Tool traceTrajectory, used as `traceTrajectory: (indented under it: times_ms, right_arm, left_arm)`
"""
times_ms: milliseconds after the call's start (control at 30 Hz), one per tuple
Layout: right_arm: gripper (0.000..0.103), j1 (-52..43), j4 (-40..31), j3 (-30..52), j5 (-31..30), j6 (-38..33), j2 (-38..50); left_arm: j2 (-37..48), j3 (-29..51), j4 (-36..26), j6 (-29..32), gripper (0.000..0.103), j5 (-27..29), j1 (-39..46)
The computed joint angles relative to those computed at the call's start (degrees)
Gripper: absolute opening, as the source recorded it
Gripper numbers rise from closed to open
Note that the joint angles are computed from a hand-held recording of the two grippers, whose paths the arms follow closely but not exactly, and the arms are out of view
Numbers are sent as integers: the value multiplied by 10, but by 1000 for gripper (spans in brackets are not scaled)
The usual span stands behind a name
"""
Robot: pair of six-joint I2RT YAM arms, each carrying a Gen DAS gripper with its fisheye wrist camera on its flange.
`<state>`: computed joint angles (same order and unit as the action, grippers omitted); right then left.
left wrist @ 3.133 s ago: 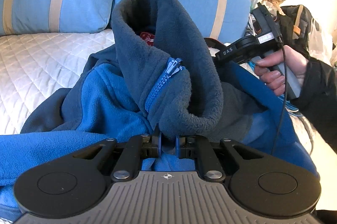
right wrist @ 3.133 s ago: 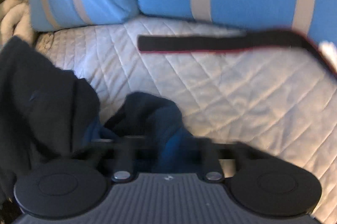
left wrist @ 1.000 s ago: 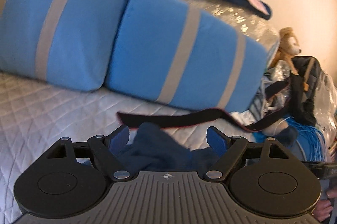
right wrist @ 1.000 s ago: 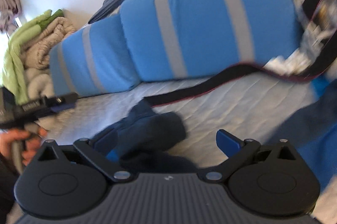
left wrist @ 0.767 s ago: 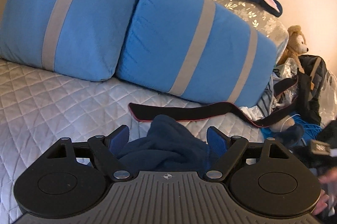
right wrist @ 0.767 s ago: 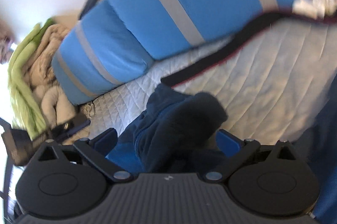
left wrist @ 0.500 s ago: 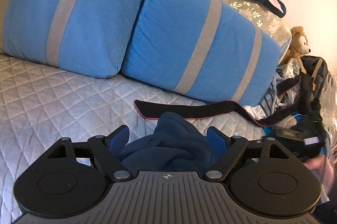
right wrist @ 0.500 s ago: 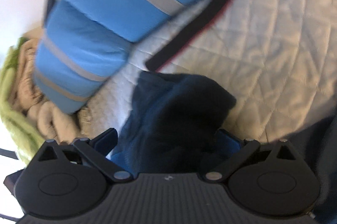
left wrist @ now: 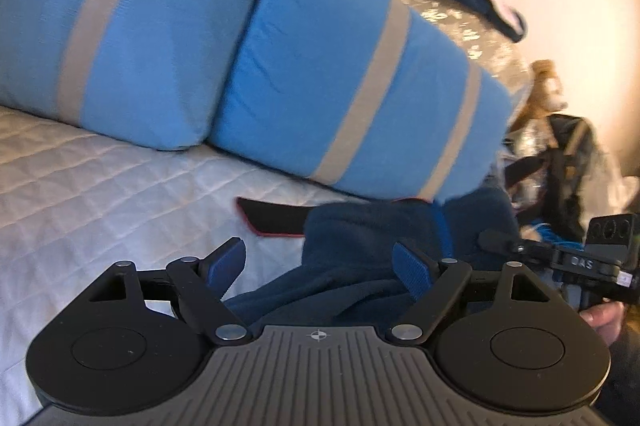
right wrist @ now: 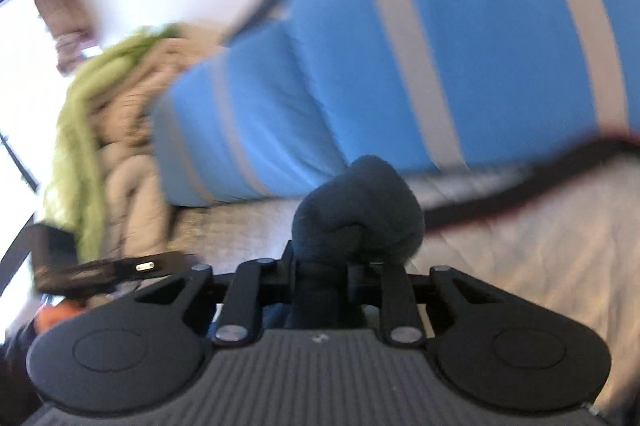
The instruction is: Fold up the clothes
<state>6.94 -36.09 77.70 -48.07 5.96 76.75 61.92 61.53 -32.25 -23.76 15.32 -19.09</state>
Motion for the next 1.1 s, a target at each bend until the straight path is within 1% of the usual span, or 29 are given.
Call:
traceTrajectory:
  times_ms: [100, 133, 200, 267, 367, 433, 467, 533, 600, 667, 700, 733, 767, 800, 900, 933, 1000, 1033, 1100]
  right_arm:
    - [19, -16, -6, 14, -39, -53, -12]
    - [19, -23, -11, 20, -57, -62, -13]
    - [18, -40, -27, 33, -92, -84, -14]
    - [18, -58, -58, 49, -124, -117, -15]
    - [18, -74, -104, 73, -163, -163, -8]
    - [18, -86, -144, 90, -186, -201, -1]
    - [18, -88, -149, 93, -193, -205, 0]
    - [18, -89, -151, 95, -204, -206, 3]
    - [18, -97, -174, 103, -219, -225, 9]
    - [18, -103, -194, 110, -228, -242, 16]
    - [18, -107, -200, 112, -232, -248, 19]
    - [18, -111, -205, 114, -235, -253, 21]
    - [18, -114, -201, 113, -235, -251, 22]
    - [18, -115, -191, 110, -232, -244, 22]
    - [18, -119, -154, 100, -220, -215, 23]
    - [18, -116, -139, 98, -207, -201, 24]
    - [18, -101, -111, 99, -163, -168, 31]
    - [18, -89, -96, 104, -135, -145, 40]
    - [18, -64, -71, 116, -80, -103, 60]
  left_arm:
    - [28, -22, 55, 5, 80, 68, 33]
    - [41, -31, 81, 6, 80, 103, 48]
    - [71, -49, 138, 1, 80, 197, 81]
    - [120, -51, 187, -13, 81, 302, 112]
    - [198, -41, 252, -41, 81, 421, 138]
    - [254, -40, 320, -87, 81, 506, 151]
    - [279, -43, 362, -117, 81, 540, 153]
    - [315, -46, 427, -166, 81, 573, 149]
    - [349, -38, 468, -201, 81, 615, 144]
    - [372, -46, 558, -267, 79, 648, 134]
    - [369, -51, 578, -281, 64, 649, 129]
    - [359, -56, 585, -283, 48, 645, 125]
    - [349, -60, 591, -284, 24, 640, 121]
    - [332, -65, 583, -278, 20, 630, 119]
    - [259, -37, 397, -162, 16, 573, 127]
    - [236, -15, 323, -122, 16, 544, 129]
    - [204, 45, 184, -60, 15, 464, 123]
    - [190, 72, 134, -45, 15, 416, 118]
    - [173, 115, 88, -28, 14, 322, 100]
